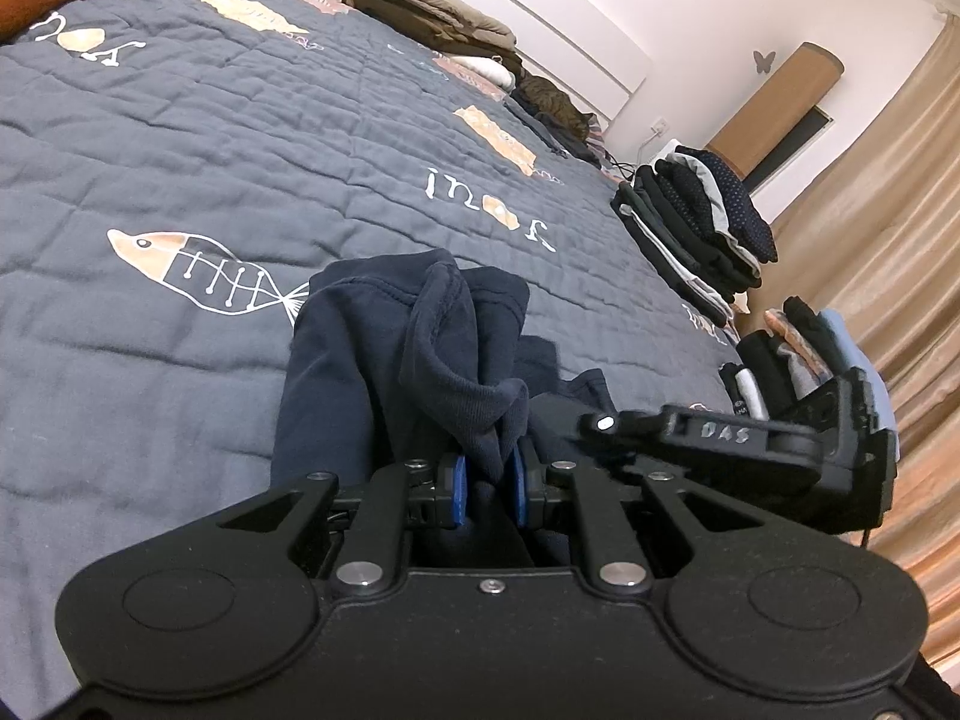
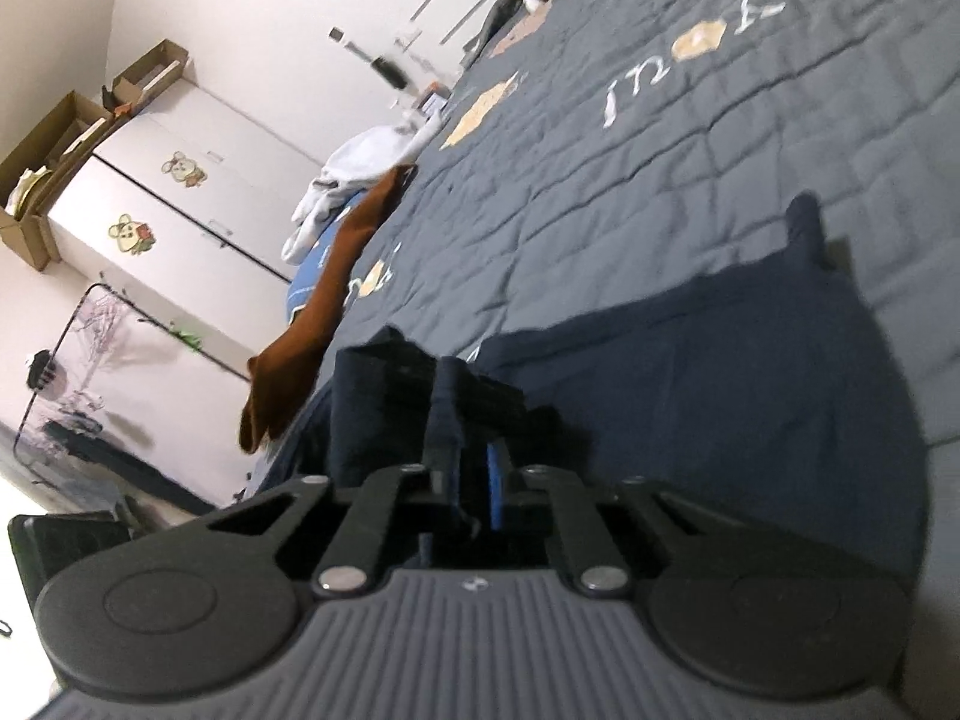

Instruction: Fold clothes

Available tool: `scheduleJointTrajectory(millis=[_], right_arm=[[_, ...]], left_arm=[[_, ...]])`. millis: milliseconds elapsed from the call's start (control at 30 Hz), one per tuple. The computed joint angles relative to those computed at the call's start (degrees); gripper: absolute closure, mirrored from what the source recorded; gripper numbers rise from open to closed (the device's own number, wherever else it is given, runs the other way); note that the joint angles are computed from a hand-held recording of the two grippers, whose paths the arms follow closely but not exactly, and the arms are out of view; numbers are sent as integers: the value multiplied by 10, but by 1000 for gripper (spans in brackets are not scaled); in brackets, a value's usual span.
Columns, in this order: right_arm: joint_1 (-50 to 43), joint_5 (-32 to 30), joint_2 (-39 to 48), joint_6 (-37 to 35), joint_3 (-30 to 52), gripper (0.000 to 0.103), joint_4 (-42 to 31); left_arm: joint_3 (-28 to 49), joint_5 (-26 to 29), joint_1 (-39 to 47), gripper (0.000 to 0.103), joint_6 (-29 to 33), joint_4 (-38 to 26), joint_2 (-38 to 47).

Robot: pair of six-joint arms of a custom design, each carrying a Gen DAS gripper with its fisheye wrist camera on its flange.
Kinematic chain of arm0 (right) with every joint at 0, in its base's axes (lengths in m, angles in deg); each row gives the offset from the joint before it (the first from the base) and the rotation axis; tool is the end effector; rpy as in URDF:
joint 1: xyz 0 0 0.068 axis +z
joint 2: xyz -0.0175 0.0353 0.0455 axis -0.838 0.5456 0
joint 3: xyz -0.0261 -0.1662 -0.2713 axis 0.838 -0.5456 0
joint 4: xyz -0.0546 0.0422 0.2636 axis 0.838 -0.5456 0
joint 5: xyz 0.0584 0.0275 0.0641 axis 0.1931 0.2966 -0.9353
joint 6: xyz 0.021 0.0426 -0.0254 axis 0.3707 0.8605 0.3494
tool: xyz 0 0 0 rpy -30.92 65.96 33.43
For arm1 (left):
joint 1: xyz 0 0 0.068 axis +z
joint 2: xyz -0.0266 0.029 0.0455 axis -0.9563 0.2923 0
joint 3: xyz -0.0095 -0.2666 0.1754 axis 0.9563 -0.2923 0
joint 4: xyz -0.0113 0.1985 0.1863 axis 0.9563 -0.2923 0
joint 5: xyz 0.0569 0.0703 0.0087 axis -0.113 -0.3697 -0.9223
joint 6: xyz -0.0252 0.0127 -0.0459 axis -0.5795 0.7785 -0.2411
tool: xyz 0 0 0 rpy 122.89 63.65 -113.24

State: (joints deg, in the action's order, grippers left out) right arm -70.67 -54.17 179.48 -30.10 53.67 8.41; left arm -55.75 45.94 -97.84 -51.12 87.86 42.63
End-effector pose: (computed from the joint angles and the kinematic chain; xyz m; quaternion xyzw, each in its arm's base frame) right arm 0.3681 -0.0573 0.1380 -0.1602 0.8351 0.4904 0.1908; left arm 0.1808 -0.0799 0.1454 -0.1889 0.8587 -0.2432 0.4097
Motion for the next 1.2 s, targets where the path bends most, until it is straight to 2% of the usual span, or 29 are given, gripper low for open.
scheduleJointTrajectory(millis=[167,333,433,533,600,633,767,933,967,1033,1067,1200], right_arm=[[-27,14,-36,60,3,96,64],[-41,79,-86,86,-20,96,170],[-49,56,-45,49,27,94,85],[-41,40,-24,0,40,86,32],[-32,32,-11,2,38,65,23],[-28,32,-9,13,33,61,33],[-13,49,-6,58,8,53,86],[-1,55,-6,58,-18,53,112],[-1,48,-5,52,-19,57,107],[0,47,-2,48,-15,79,92],[1,50,-1,49,-11,97,82],[-11,38,-28,48,-20,98,92]], left_arm=[[0,1,1,88,0,2,0],[1,0,1,88,0,2,3],[4,-1,0,88,-1,-3,2],[3,-2,0,88,-1,-1,3],[3,-2,0,88,0,-1,3],[2,-1,0,88,0,-1,3],[2,2,3,88,2,1,3],[1,4,4,88,3,2,4],[1,5,5,88,3,1,3],[1,6,5,88,3,-1,1],[1,6,5,88,4,-2,0],[-2,9,7,88,2,4,-4]])
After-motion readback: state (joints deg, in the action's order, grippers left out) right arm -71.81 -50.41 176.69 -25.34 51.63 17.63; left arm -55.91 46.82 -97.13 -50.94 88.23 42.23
